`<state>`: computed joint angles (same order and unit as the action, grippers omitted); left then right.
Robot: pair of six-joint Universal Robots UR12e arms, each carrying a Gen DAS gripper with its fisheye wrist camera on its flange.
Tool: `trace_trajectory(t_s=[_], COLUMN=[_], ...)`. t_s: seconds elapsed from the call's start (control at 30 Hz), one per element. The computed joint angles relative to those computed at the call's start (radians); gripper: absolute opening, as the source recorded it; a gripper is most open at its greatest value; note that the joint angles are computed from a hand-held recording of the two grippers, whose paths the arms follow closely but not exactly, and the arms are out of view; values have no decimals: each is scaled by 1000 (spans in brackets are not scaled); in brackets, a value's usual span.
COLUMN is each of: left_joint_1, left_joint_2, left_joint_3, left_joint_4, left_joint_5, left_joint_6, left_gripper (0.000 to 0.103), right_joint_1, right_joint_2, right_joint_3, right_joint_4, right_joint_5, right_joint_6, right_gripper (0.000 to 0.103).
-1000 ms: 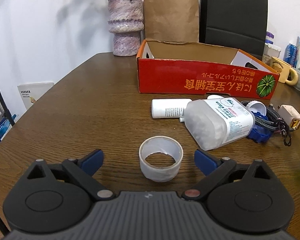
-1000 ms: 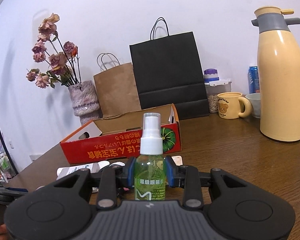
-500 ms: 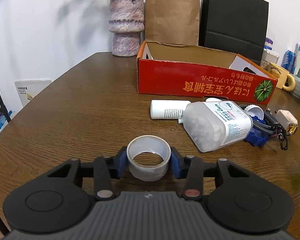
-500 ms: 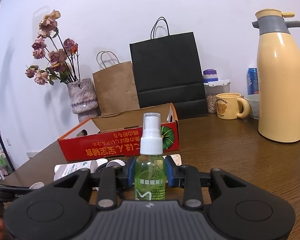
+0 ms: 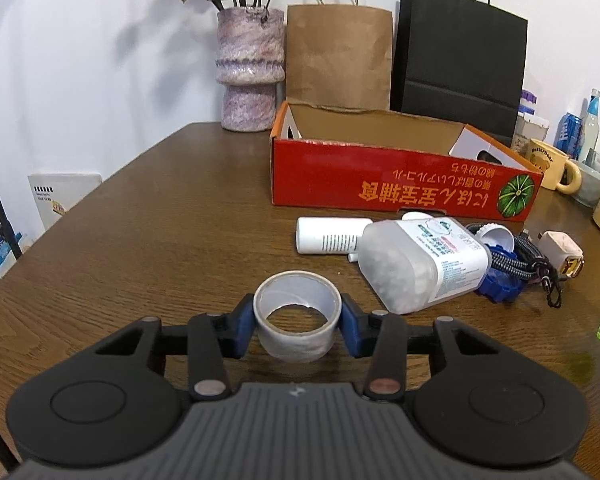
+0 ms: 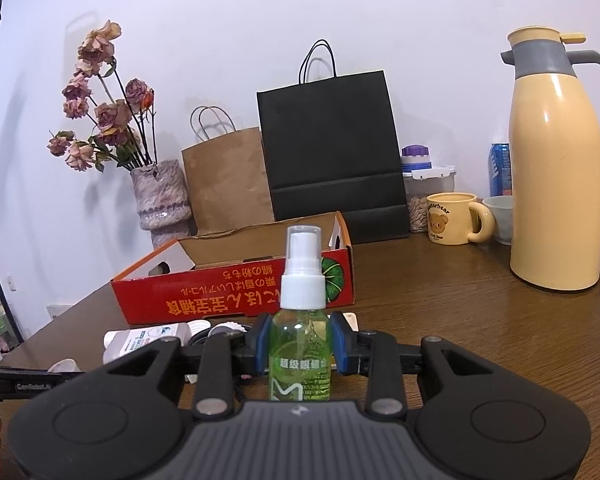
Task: Organize rigid objects
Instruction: 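Grasp the clear tape roll with the left gripper while the right gripper lifts the spray bottle, then carry the tape roll and spray bottle with both grippers over the red box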
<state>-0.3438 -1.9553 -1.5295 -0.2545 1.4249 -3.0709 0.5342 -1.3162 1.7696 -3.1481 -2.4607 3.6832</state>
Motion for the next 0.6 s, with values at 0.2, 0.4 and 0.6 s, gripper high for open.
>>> trace_trajectory(t_s=[0.2, 0.4, 0.6], left_joint_1=[-6, -11, -17], left_joint_2=[5, 15, 24], left_joint_3=[-15, -26, -28], left_joint_4=[70, 102, 138], left_joint_5=[35, 38, 21], left_joint_6=[-2, -3, 4], left_gripper=[44, 44, 44], right_joint_1=[3, 3, 1], right_joint_2=[0, -4, -7], right_joint_3=[-2, -2, -9], right_joint_4=[2, -1, -7], right_joint_5=[3, 5, 11], right_joint_6=[-1, 0, -15], right_gripper=[30, 30, 30])
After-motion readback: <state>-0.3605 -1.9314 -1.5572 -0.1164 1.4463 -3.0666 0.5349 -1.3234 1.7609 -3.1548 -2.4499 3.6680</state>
